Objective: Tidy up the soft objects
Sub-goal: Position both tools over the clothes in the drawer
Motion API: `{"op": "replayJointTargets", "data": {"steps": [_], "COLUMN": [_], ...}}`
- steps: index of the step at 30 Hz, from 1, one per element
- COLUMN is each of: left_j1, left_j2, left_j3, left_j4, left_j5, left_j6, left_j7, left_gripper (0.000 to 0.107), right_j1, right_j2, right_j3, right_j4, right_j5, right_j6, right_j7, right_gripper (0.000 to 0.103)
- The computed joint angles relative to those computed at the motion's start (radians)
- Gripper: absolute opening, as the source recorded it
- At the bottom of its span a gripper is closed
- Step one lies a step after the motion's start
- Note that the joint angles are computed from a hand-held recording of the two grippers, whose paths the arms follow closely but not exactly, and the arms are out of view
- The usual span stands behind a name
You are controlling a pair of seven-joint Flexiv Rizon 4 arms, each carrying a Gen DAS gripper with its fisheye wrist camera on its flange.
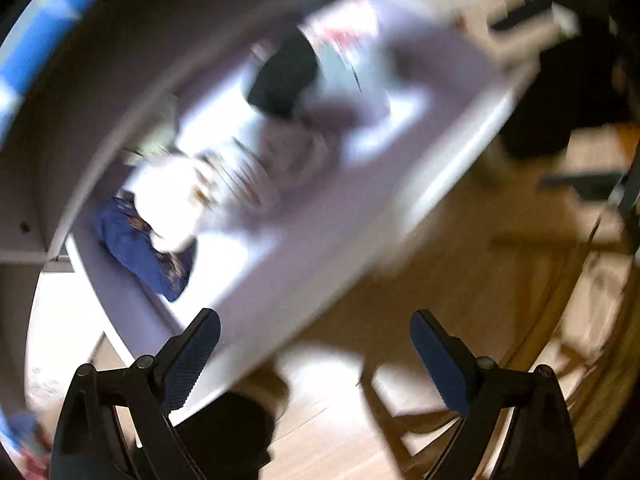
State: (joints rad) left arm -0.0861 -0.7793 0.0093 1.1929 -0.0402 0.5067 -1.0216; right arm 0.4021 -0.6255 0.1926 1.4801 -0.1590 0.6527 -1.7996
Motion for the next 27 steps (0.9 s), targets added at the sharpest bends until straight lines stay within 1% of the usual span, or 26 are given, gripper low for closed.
{"op": "replayJointTargets", "data": {"steps": [2,4,5,6,8,10,11,12,15,18,23,27], "left_j1": [0.023,0.042,0.047,0.048,0.030,0.029,0.027,0.029,0.028,0.012,0.001,0.017], "left_j2": [0.001,-0.006,-0.019,-0.026,-0.061,-0.076,-0.094,-0.105,-0.136,-0.170,-0.204,-0.187], "left_j3": [-0.012,-0.014,-0.008,-0.004,0.038,0.053,0.066,0.068,0.072,0.091,0.092,0.073], "left_j4": [-0.005,-0.009,-0.027,-0.035,-0.089,-0.101,-0.127,-0.142,-0.184,-0.237,-0.285,-0.256], "left_j5": [-0.058,-0.119,-0.140,-0.143,-0.113,-0.095,-0.086,-0.078,-0.042,0.020,0.079,0.067], "left_j6": [0.039,0.082,0.079,0.079,0.071,0.073,0.057,0.041,-0.012,-0.066,-0.144,-0.134], "left_j7": [-0.056,-0.160,-0.222,-0.258,-0.380,-0.470,-0.531,-0.567,-0.632,-0.667,-0.677,-0.696], "left_gripper": [0.097,0.097,0.097,0.097,0.097,0.097,0.098,0.098,0.098,0.098,0.098,0.098], "right_j1": [-0.008,-0.018,-0.016,-0.017,-0.009,-0.003,0.000,0.007,0.007,0.019,0.025,0.013], "right_j2": [-0.007,-0.029,-0.043,-0.056,-0.090,-0.129,-0.145,-0.160,-0.192,-0.209,-0.214,-0.194], "right_j3": [-0.006,-0.027,-0.041,-0.048,-0.073,-0.084,-0.086,-0.082,-0.057,-0.052,-0.048,-0.035], "right_j4": [-0.037,-0.065,-0.086,-0.105,-0.146,-0.176,-0.186,-0.201,-0.235,-0.246,-0.239,-0.206], "right_j5": [0.052,0.084,0.091,0.096,0.091,0.068,0.052,0.044,0.054,0.050,0.054,0.091], "right_j6": [0.020,0.031,0.022,0.010,-0.042,-0.077,-0.096,-0.119,-0.152,-0.182,-0.231,-0.210], "right_j7": [0.093,0.197,0.268,0.321,0.454,0.526,0.545,0.564,0.591,0.615,0.653,0.702], "right_gripper": [0.103,0.103,0.103,0.103,0.103,0.103,0.103,0.103,0.103,0.103,0.103,0.103]}}
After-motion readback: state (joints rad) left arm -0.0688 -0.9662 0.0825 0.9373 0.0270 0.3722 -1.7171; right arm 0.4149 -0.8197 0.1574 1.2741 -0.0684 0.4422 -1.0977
